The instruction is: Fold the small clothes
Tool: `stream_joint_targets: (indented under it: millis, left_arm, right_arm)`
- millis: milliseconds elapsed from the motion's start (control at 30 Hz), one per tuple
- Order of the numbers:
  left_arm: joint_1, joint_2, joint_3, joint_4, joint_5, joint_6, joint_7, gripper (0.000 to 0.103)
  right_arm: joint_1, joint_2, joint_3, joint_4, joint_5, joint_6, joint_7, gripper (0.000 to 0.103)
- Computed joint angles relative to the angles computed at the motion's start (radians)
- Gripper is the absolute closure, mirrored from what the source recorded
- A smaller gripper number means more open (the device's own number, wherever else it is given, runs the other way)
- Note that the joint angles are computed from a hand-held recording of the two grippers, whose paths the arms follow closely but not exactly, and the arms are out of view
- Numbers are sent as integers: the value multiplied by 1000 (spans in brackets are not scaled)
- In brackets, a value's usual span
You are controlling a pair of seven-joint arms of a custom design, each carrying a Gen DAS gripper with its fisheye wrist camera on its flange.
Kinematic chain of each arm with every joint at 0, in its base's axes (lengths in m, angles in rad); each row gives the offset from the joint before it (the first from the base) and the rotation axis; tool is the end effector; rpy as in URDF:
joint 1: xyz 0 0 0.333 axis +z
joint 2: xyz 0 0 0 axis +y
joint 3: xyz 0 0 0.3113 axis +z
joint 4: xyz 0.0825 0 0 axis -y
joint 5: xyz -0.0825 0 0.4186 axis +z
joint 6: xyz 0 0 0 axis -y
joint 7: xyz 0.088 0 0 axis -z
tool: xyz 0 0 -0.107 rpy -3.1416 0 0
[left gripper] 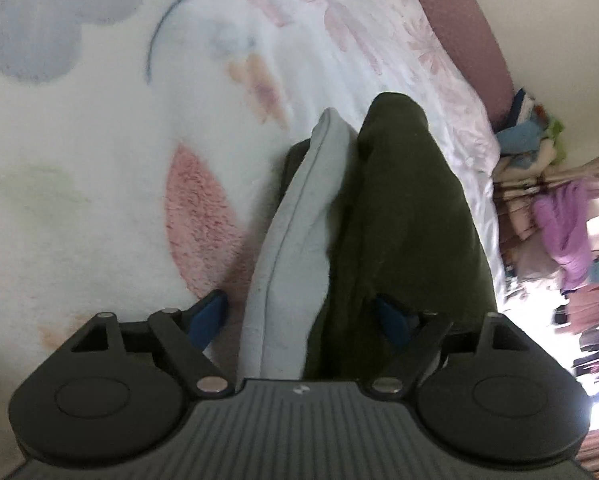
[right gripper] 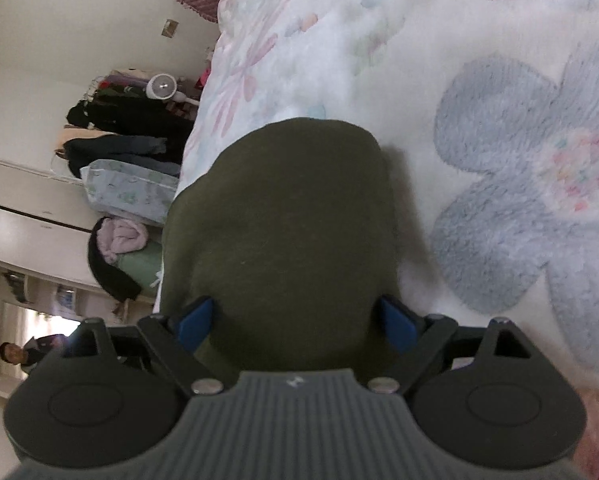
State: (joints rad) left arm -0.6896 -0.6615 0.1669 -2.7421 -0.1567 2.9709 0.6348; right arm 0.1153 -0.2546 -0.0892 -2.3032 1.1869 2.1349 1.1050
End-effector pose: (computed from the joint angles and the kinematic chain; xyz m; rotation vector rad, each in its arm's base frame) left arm 0.3697 -0.1985 0.4926 2.3736 -1.2995 1.2771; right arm 0.5193 0.0524 0.4613 -1.4035 1.6465 0.5933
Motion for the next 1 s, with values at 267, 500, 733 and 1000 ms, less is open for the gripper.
stream_joint_targets:
  millis: [267, 500, 733, 1000]
  left_arm:
    - [-149, -1, 150, -5, -67, 61, 119, 40]
    - [-146, 5, 123, 4, -83, 61, 80, 53]
    - [-3, -14, -35, 45, 0, -57, 6, 65]
    - [54, -90, -129, 82, 43, -154, -25, 66]
  right_arm:
    - [-16, 55, -5, 22, 61, -58, -88, 17]
    - [-30, 41, -22, -13, 86, -100, -70, 17]
    - [-14, 9, -3, -29, 113, -51, -61, 30]
    - [-11, -80, -33, -49, 101, -91, -73, 38]
